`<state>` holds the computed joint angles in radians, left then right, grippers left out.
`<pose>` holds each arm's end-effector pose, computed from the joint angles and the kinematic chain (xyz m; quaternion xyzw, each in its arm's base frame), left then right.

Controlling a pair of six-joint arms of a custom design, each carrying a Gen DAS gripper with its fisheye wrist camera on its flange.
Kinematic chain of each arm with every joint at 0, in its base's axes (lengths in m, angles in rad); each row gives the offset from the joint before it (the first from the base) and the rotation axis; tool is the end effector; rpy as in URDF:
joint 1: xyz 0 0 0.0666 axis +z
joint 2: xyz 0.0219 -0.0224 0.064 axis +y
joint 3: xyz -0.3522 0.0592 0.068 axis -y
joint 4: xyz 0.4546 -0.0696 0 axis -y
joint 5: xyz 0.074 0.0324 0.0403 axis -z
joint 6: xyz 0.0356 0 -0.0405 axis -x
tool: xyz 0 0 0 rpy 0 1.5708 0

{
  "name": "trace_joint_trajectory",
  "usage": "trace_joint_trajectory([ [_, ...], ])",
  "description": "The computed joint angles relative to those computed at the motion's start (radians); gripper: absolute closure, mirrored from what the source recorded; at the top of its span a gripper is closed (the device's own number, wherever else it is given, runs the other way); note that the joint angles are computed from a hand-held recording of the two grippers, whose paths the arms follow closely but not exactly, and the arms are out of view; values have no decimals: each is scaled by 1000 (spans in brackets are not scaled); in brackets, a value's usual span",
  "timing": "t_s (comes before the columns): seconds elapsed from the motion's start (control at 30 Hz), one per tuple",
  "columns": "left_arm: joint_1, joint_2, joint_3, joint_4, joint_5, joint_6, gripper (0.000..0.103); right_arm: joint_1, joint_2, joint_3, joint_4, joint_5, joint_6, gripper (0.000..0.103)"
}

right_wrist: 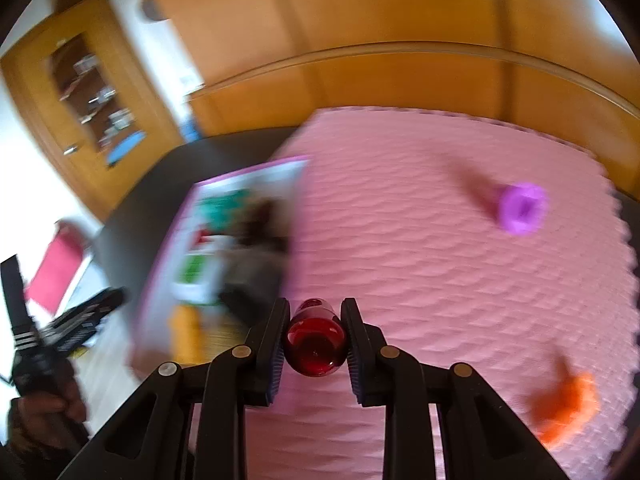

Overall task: Organize rigid objects
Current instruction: 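Carry the red cylinder into the tray and open the right gripper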

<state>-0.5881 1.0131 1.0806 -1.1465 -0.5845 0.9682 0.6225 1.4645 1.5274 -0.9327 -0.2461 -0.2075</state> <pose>0.3398 -0.2034 0.4046 -0.2443 0.8988 0.0354 0.3622 0.4629 0.3424 0.4335 -0.2333 0.9034 0.2429 0.2654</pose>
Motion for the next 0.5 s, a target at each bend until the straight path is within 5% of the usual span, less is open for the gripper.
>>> trace_joint_trajectory([
  [0.17,15,-44,-31,-16,-5,26,61,88,104,120,-10,-63,-10,77],
  [0.5,40,-105,-89,-26,9,67,61,184,281,293,-82,-1,25,77],
])
